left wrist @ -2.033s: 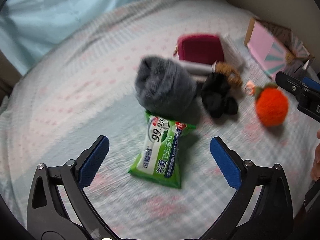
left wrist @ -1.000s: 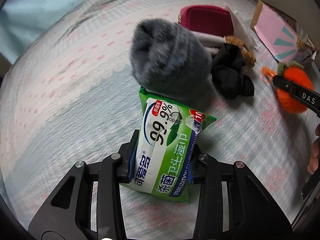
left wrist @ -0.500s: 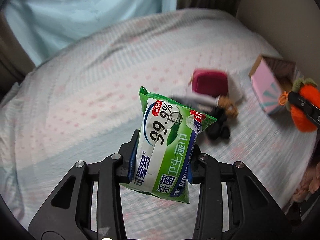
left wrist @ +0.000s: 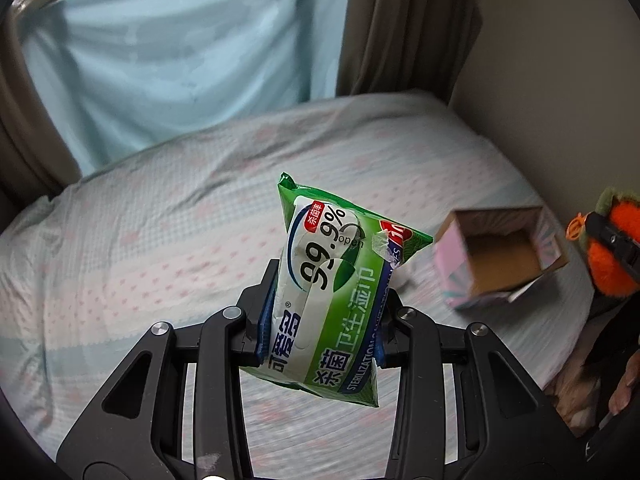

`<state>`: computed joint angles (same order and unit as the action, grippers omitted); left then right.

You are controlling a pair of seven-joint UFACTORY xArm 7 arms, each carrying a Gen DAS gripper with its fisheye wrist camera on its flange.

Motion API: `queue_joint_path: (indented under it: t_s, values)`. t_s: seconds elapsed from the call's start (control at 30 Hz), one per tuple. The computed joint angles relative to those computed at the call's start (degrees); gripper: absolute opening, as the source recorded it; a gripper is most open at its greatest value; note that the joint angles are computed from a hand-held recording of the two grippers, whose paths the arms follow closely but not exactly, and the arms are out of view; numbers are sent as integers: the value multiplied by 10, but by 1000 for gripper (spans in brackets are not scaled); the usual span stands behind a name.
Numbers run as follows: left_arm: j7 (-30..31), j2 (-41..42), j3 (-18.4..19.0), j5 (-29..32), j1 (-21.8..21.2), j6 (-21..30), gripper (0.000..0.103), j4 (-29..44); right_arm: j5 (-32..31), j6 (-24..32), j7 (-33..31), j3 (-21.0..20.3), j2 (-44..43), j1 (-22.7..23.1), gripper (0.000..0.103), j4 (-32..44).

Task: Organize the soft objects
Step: 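Carry the wipes pack with the left tool while the right tool carries the pompom into the box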

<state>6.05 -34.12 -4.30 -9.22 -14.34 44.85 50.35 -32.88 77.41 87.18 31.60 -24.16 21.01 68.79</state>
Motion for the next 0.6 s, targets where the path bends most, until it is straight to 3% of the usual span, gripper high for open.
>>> queue_joint_path:
  t_s: [0.2, 0.47, 0.6]
  values:
    - [-124, 62, -90, 28, -10, -6, 33, 82, 45, -38, -107, -85, -111, 2, 35, -80]
    - [-342, 242, -226, 178, -45, 15, 33, 235, 101, -109, -267, -217, -250, -8, 35, -222]
    - [-446, 355, -253, 258, -92, 47, 33, 319, 123, -144, -355, -289, -285, -19, 35, -278]
